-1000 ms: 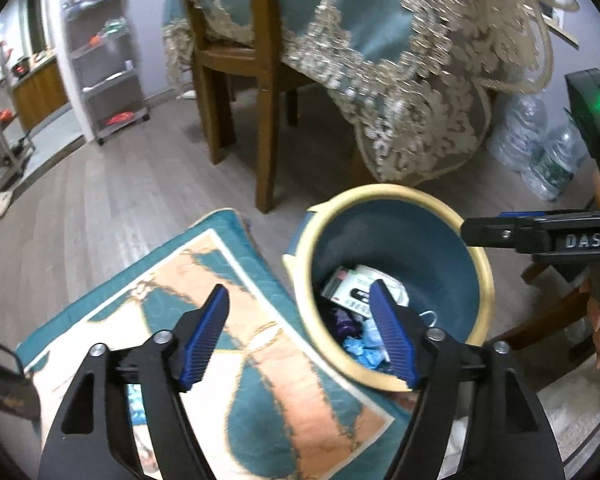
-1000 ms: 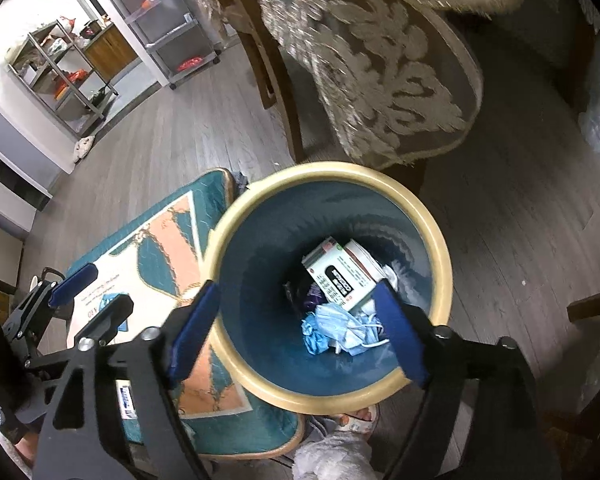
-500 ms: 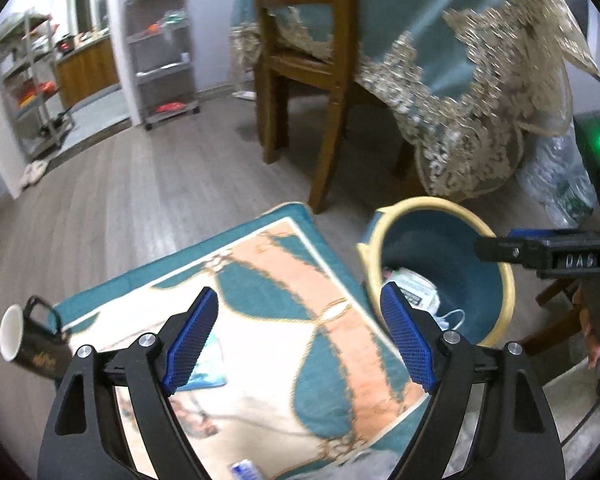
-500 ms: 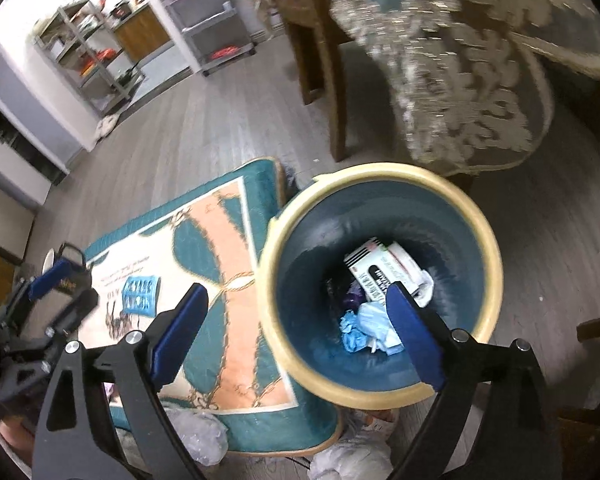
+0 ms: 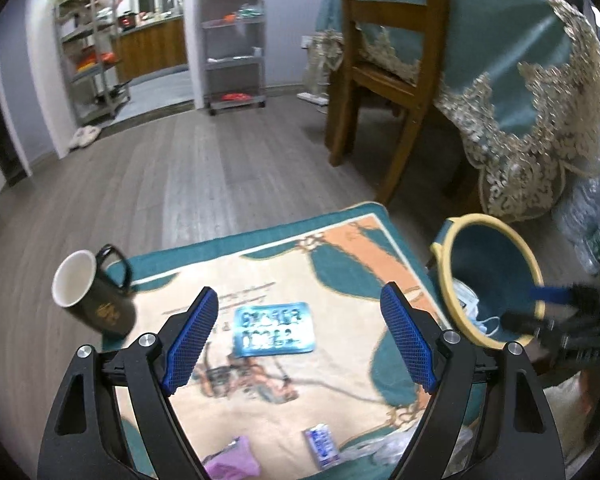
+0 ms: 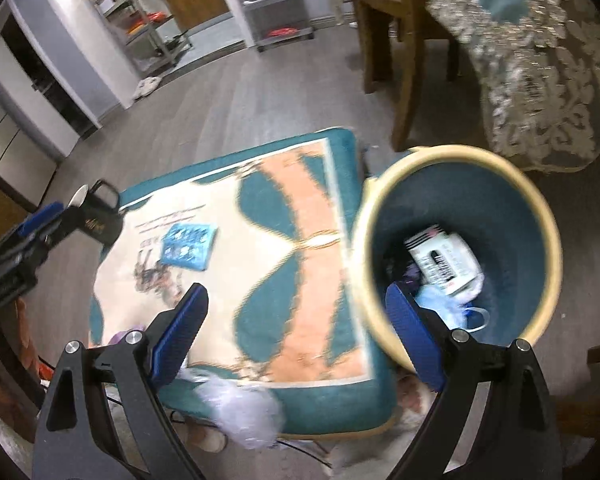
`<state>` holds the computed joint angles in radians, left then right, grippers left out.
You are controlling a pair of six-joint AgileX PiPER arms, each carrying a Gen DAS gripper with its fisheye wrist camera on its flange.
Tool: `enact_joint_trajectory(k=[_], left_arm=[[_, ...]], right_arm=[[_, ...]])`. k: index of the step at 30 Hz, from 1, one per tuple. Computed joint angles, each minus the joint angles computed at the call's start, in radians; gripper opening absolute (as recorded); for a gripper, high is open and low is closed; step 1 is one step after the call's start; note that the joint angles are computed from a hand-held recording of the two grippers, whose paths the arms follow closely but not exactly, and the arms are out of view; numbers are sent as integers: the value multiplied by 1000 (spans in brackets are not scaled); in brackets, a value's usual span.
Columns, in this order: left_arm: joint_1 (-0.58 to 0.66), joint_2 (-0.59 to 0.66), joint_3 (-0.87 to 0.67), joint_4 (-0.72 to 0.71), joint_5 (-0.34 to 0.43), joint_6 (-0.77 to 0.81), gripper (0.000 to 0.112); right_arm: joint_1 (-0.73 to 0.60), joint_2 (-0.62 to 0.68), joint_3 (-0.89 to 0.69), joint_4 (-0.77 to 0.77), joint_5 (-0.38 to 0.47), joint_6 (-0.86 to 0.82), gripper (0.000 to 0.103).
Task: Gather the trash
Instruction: 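Move both tools back over the cushion toward the remaining items, then grasp the blue-white packet with the left tool while the right tool grasps the plastic wrap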
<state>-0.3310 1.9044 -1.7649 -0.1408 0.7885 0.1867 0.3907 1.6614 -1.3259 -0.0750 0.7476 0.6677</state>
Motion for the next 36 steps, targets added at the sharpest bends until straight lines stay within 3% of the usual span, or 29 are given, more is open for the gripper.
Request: enact_joint_trajectory(k=[5, 12, 14, 21, 22, 25, 29, 36], left_arm=[[47, -35, 51, -10, -19, 26, 84], [111, -49, 62, -78, -2, 65, 84], [123, -48, 52, -105, 6, 76, 84], [118, -50, 50, -121, 6, 92, 84], [117, -49, 51, -116, 7, 89, 84], [118, -41, 44, -115, 16, 83, 84], [112, -33, 40, -97, 22, 77, 84], [94, -25, 105, -77, 30, 7, 84]], right_arm=[[172, 97, -74, -106, -8, 82, 89], [254, 161, -76, -24, 31, 68, 87], [278, 185, -74, -7, 67, 34, 75], [314, 272, -103, 7, 100, -46, 51], [310, 293, -110, 19, 110, -58, 41], [293, 333, -127, 39, 139, -89, 27], [276, 319, -118, 44, 115, -88, 15], [214, 205, -133, -70, 98, 1, 13]])
